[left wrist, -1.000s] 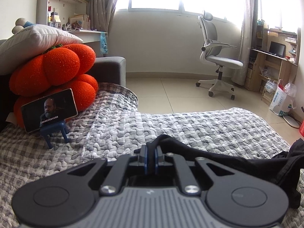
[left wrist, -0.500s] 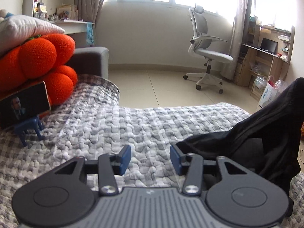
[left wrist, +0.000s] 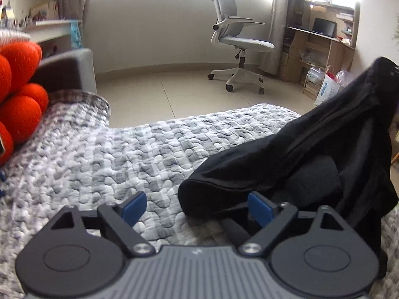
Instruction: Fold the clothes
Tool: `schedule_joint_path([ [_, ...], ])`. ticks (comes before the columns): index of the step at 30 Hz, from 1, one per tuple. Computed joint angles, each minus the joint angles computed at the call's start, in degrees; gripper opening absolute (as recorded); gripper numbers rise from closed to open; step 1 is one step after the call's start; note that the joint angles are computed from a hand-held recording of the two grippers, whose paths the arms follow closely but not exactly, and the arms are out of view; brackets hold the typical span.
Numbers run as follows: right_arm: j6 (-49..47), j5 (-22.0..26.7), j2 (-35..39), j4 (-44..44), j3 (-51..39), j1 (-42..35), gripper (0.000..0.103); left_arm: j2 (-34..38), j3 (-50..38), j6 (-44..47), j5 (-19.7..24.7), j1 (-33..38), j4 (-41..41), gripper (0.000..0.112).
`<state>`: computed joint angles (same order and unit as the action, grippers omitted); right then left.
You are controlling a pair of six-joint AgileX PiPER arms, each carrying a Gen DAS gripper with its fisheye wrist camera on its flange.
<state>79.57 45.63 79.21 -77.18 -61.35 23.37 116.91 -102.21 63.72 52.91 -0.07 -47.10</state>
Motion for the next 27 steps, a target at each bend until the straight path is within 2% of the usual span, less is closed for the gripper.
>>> schedule_joint_path([
  [2, -1.30, -0.47, -0.64, 0.10, 0.03, -0.12, 0.005, 4.01, -4.71, -4.85, 2.13, -0.53, 1.44, 0.086],
  [4, -2.49, -1.54, -0.81, 0.58, 0.42, -0.62, 0.005, 6.19, -6.48, -6.57, 1.98, -1.72, 2.86, 0.070],
  [7, -1.98, -2.54, -0.57, -0.22, 1.76, -1.00, 0.005, 5.03, -2.60, -1.72, -3.31, -3.36, 2.05, 0.032],
  [8, -1.58, -2.47, -0.49, -0.64, 2.12, -1.00, 0.005, 4.72, -2.46, -1.72, -3.25, -2.91, 1.57, 0.004],
  [11, -0.53, -2.16, -0.89, -1.77, 2.93, -1.02, 0.005, 3.98, -2.93, -3.51, -2.55, -1.71, 1.42, 0.004],
  [16, -0.14, -2.14, -2.50, -5.05, 2.82, 0.32, 0.005, -1.82, -2.35, -2.10, -4.42, 4.02, -5.38, 0.004],
  [19, -0.90, -0.91, -2.91, -7.99, 1.10, 3.07, 0.005, -8.50, 1.22, 2.73, -10.35, 7.10, -9.37, 0.004],
  [22, -3.45, 1.27, -3.61, -10.46, -1.50, 7.03, 0.005, -13.13, 0.57, 4.74, -11.87, 11.35, -14.11, 0.004],
  [27, -9.79, 6.99, -4.11, -14.16, -7.91, 14.74, 0.005, -16.13, -6.95, 3.10, -9.59, 18.70, -19.71, 0.004],
])
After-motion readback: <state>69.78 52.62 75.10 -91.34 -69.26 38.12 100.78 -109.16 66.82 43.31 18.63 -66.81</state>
